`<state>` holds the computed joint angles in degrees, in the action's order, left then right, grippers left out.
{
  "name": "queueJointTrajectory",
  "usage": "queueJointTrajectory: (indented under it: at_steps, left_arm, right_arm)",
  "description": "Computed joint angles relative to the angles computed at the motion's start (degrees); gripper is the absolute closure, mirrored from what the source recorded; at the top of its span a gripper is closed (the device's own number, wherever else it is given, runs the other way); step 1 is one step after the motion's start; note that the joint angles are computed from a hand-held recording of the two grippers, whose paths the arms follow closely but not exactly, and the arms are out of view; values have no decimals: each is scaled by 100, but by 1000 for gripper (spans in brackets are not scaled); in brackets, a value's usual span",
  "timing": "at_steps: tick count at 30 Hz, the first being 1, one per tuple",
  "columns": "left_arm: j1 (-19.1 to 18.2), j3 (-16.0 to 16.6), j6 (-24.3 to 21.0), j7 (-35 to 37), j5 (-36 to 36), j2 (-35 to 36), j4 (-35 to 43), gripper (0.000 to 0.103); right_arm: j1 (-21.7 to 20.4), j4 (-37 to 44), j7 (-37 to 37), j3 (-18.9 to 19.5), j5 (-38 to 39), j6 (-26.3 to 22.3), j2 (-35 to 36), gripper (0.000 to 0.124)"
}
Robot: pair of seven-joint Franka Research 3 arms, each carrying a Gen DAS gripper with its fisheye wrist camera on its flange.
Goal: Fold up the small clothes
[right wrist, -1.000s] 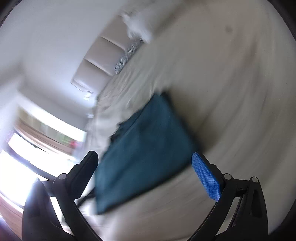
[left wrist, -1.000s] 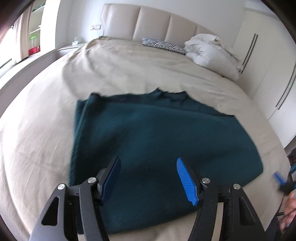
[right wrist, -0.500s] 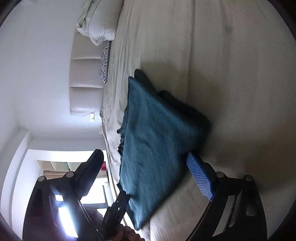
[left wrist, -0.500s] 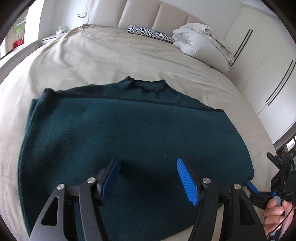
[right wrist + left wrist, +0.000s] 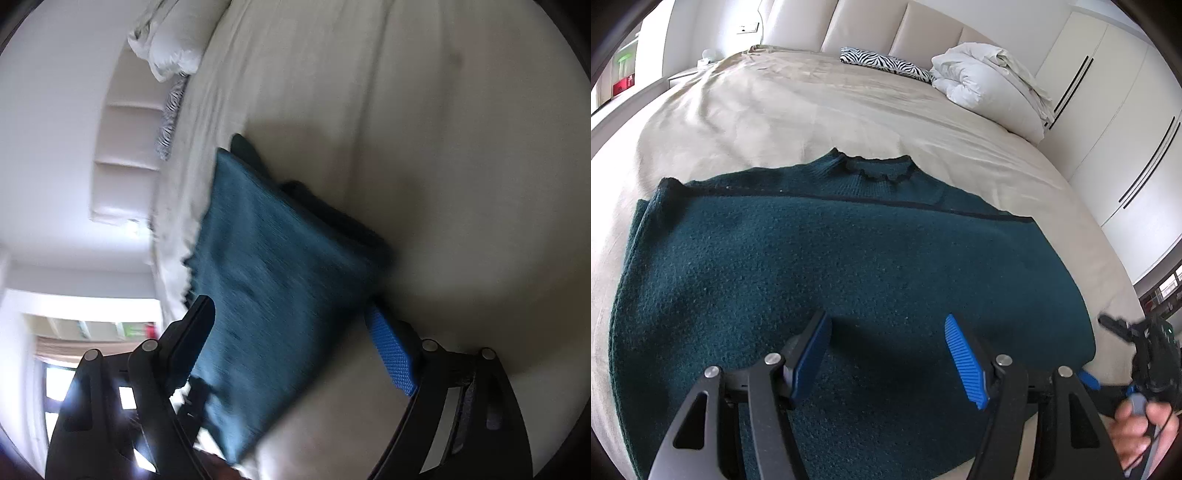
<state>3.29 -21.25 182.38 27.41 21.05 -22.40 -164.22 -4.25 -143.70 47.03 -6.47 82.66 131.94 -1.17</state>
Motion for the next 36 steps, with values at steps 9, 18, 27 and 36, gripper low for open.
queueJointTrajectory:
  at_steps: [9,18,27,36]
  left_arm:
    - [-2,86,251,179,-88,170,88,36]
    - [29,42,396,290,-197,430,233,36]
    - [253,-276,698,592,-513,661,308,37]
    - [-201,198,774,888,-760,804,296,38]
  right_arm:
    - [-268,240,-967,-9,1118,-1152,409,43]
    - [-100,508,-511,112,646,-335,580,71]
    - [49,476,-1406,208,849,-337,444,72]
    - [-143,961,-905,240,1140,-650,1118,90]
